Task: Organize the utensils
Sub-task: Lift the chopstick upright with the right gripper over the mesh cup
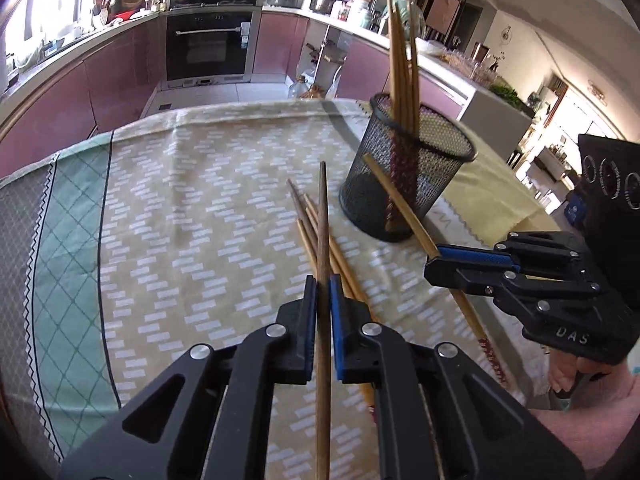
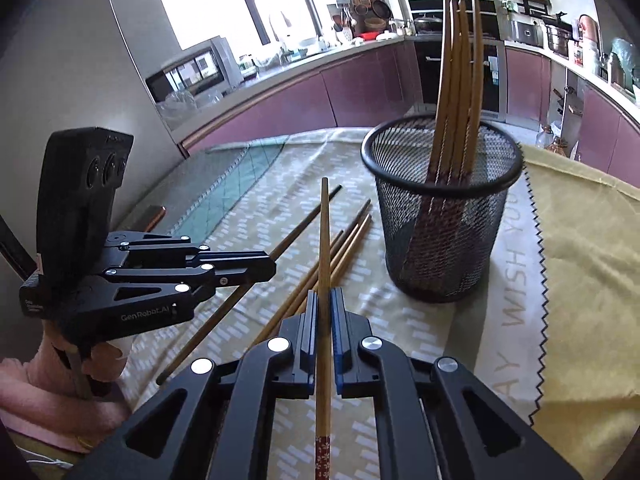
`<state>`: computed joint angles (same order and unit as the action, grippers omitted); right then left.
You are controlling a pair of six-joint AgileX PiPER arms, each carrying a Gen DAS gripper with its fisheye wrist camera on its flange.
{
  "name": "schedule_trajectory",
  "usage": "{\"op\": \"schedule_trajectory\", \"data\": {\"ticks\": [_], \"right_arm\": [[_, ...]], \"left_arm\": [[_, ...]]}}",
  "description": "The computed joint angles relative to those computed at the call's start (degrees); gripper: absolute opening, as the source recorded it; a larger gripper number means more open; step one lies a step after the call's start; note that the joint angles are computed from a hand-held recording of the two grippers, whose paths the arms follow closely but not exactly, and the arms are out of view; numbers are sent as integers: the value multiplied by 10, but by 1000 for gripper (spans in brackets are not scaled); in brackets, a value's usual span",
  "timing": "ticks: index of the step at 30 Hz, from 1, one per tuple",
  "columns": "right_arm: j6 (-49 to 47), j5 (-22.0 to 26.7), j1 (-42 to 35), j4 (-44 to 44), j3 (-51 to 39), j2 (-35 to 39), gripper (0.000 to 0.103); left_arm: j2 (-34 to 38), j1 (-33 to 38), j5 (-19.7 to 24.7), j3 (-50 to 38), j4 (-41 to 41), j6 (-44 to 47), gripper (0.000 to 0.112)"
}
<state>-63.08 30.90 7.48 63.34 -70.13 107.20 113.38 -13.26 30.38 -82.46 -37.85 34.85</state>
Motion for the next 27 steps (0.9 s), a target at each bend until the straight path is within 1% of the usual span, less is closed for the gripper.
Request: {"op": "schedule_trajectory", "data": {"ticks": [10, 14, 18, 21, 27], "right_arm": [[-62, 44, -53, 93, 22, -45, 6], [-81, 46, -62, 117, 26, -58, 6], [-90, 51, -71, 131, 22, -67, 6], [-97, 56, -80, 137, 18, -71, 6], [-99, 59, -86, 138, -5, -75, 6]], "left_arm": [[-86, 40, 29, 39, -139, 137, 7], [-119, 50, 36, 53, -173, 171, 7], [-139, 57, 40, 57, -191, 185, 8], [-140, 62, 51, 50, -206, 193, 8], [-134, 56, 50, 23, -213, 186, 8]]}}
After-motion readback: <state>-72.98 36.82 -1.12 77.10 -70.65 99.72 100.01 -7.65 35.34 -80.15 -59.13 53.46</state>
